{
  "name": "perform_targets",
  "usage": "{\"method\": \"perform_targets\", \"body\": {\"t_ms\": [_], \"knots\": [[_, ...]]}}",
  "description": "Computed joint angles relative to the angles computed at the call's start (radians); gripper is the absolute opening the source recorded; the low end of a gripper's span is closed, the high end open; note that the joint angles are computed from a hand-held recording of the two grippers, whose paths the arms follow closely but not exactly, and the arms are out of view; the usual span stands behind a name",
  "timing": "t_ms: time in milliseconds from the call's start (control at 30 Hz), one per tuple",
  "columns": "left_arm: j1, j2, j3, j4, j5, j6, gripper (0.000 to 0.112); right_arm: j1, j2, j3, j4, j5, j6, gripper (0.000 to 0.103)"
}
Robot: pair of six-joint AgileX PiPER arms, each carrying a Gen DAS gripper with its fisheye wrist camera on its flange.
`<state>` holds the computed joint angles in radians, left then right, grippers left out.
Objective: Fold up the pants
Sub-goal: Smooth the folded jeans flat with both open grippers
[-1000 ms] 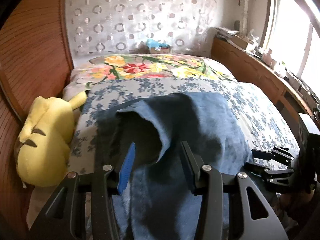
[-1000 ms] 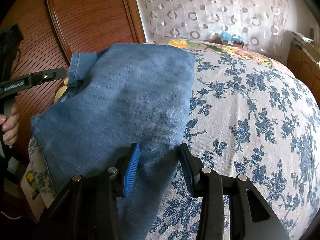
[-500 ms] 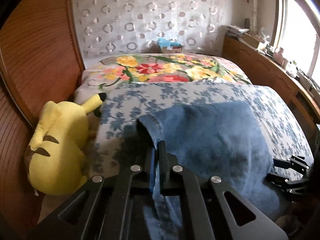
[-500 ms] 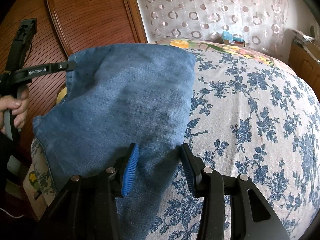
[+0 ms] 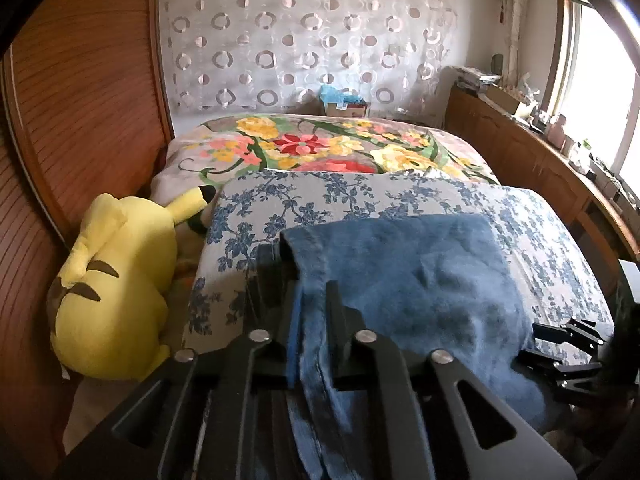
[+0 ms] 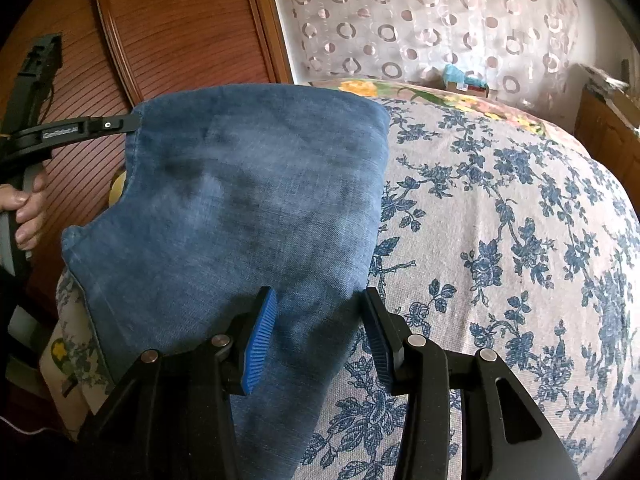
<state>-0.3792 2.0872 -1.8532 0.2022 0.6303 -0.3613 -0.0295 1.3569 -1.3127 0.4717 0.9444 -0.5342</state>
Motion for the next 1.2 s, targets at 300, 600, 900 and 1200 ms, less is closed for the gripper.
{"method": "perform_targets", "body": {"t_ms": [300, 600, 900, 1200], "knots": [[-0.034, -0.062, 0.130, -0.060, -0.095, 0.047, 0.058, -0.001, -0.009, 0.002, -0.006, 0.009, 0.001, 0.046], [-0.092, -0.049, 0.162, -0.043, -0.101, 0.008, 0.080, -0.046, 0.023, -0.081, -0.011, 0.049, 0.002, 0.046], [-0.125, -0.023, 0.155, -0.023, -0.080, -0.021, 0.080, -0.034, 0.130, -0.189, -0.009, 0.091, 0.024, 0.046], [-0.122, -0.008, 0.131, -0.022, -0.058, -0.021, 0.080, 0.009, 0.195, -0.242, -0.019, 0.079, 0.040, 0.046]]}}
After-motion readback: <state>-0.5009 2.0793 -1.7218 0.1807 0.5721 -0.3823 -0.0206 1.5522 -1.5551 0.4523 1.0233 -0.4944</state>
